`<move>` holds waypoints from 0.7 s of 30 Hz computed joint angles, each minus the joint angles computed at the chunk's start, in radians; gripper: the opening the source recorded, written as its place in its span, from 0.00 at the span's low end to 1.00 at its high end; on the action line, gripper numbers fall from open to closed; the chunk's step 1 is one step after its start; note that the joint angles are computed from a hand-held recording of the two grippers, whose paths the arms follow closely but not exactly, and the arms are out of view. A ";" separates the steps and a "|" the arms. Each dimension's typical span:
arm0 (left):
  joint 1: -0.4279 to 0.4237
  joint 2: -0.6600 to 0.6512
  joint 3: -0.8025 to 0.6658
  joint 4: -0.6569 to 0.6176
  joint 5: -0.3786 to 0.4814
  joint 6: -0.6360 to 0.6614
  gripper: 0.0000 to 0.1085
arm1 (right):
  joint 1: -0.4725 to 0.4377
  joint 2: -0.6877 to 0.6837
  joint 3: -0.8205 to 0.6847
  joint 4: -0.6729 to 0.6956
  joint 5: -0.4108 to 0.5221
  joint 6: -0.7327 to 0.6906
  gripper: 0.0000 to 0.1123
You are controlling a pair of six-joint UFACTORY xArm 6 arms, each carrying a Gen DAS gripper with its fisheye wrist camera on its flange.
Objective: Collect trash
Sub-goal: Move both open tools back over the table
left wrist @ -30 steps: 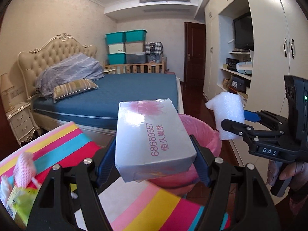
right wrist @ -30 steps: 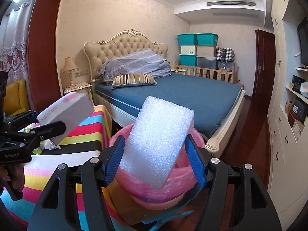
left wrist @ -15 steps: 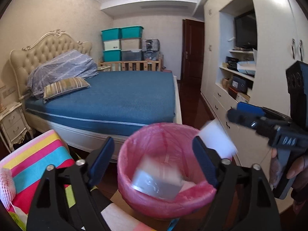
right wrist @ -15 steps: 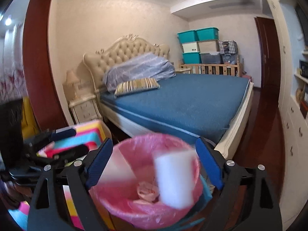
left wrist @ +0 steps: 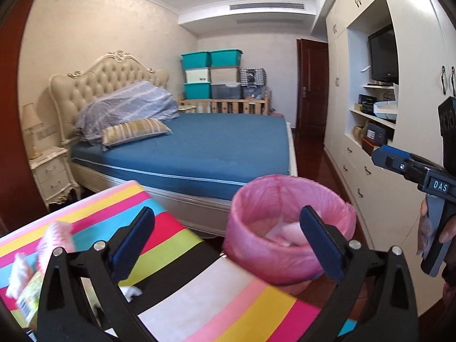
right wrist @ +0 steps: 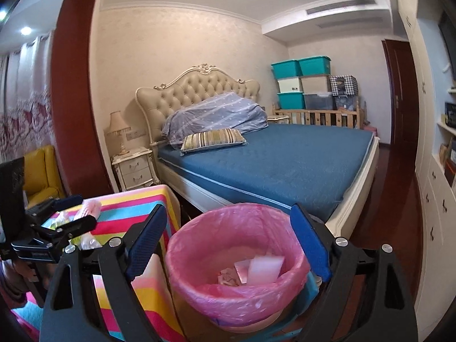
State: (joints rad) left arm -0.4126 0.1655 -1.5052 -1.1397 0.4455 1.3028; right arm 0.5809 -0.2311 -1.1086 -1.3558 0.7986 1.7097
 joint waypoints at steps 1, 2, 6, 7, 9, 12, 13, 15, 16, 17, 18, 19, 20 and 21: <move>0.008 -0.015 0.017 -0.010 0.002 0.012 0.91 | 0.014 0.009 -0.012 0.004 0.018 -0.006 0.74; 0.020 -0.039 0.045 -0.023 0.006 0.027 0.91 | 0.031 0.021 -0.026 0.002 0.030 -0.003 0.74; 0.065 -0.100 0.121 -0.049 0.028 0.058 0.91 | 0.081 0.061 -0.068 -0.005 0.054 0.029 0.75; 0.079 -0.117 0.144 -0.052 0.035 0.065 0.91 | 0.101 0.080 -0.086 -0.003 0.068 0.026 0.75; 0.108 -0.147 0.181 -0.045 0.044 0.066 0.91 | 0.138 0.114 -0.121 -0.002 0.107 0.022 0.75; 0.148 -0.177 0.215 -0.034 0.061 0.053 0.91 | 0.196 0.179 -0.179 -0.008 0.159 0.030 0.75; 0.164 -0.190 0.229 -0.034 0.062 0.048 0.91 | 0.208 0.198 -0.196 -0.009 0.168 0.037 0.75; 0.199 -0.212 0.252 -0.034 0.074 0.040 0.91 | 0.227 0.242 -0.237 0.000 0.159 0.049 0.75; 0.215 -0.222 0.265 -0.039 0.075 0.045 0.91 | 0.236 0.263 -0.258 0.002 0.157 0.053 0.75; 0.226 -0.233 0.278 -0.045 0.069 0.052 0.91 | 0.242 0.289 -0.282 0.006 0.150 0.055 0.75; 0.237 -0.242 0.290 -0.052 0.066 0.060 0.91 | 0.249 0.317 -0.310 0.012 0.144 0.052 0.75; 0.261 -0.258 0.309 -0.063 0.069 0.076 0.91 | 0.254 0.331 -0.325 0.019 0.138 0.046 0.75; 0.274 -0.264 0.316 -0.066 0.069 0.083 0.91 | 0.258 0.363 -0.359 0.031 0.126 0.030 0.75; 0.291 -0.276 0.335 -0.074 0.057 0.101 0.91 | 0.264 0.399 -0.396 0.046 0.115 0.008 0.76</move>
State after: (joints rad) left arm -0.1216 -0.1107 -1.1704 -1.2133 0.5027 1.4041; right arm 0.8445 0.1679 -1.5042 -1.3098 0.9135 1.7174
